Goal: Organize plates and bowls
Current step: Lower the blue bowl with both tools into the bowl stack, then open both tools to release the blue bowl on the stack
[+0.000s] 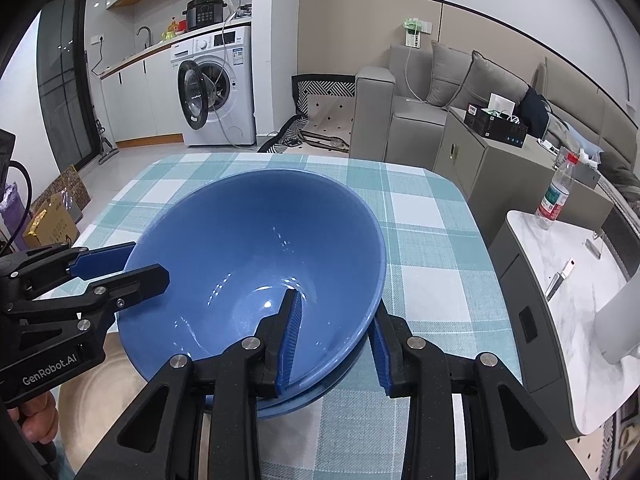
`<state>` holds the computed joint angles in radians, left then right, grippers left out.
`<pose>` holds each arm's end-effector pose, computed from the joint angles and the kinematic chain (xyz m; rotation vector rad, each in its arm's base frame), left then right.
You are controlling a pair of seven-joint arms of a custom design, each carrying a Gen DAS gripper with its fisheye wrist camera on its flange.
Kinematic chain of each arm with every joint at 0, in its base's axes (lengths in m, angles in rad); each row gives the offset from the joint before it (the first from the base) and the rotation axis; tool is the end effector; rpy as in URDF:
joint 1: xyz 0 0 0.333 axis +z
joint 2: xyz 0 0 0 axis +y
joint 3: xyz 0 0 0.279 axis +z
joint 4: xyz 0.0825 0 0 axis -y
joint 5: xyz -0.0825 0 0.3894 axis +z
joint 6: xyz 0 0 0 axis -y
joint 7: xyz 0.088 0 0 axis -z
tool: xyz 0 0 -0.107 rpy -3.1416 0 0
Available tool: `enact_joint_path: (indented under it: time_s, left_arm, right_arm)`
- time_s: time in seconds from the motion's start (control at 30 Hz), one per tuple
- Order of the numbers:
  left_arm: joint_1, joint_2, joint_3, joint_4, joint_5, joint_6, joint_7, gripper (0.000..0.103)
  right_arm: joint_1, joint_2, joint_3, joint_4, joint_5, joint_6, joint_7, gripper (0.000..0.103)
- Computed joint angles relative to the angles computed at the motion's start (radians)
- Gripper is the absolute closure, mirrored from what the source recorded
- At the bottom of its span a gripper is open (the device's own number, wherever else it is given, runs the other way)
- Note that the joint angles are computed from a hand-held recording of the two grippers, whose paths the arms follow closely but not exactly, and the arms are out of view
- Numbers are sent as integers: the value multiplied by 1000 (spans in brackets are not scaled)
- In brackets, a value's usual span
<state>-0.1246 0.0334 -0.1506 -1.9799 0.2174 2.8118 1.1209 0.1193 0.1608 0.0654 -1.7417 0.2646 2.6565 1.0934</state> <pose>0.5907 -0.1767 0.5045 -1.7964 1.7952 -0.8949 0.6488 0.1111 0.5278 -2.0924 1.2821 -0.6105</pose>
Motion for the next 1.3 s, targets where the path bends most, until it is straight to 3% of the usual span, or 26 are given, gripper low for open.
enact_joint_path:
  time_s: [0.43,0.57,0.77,0.97,1.17,1.3]
  left_arm:
    - [-1,6,4,-2,19,-3,-4,64]
    - [-1,7,1,-1,-2,-6,12,64]
    - [0,12,3,2,-27,-11,22,58]
    - [4,5,6,-7,-42,-5,22,44]
    - [14,3,7,-7,-95,-19,44,41]
    - [20,-2,9,-17,-105,-6,44,29]
  right_arm:
    - [11,-12,0,-42,-68,60,6,64]
    - [-2,-12,8,-31,-10,21,-34,52]
    - [-9,-4,2,-12,39,-8,-48,49]
    - [-16,-14,7,-17,109,-12,-92,20]
    - [-16,-3,0,-1,116,-41,-68,17]
    - [-20,3,-2,7,125,-54,-46,11]
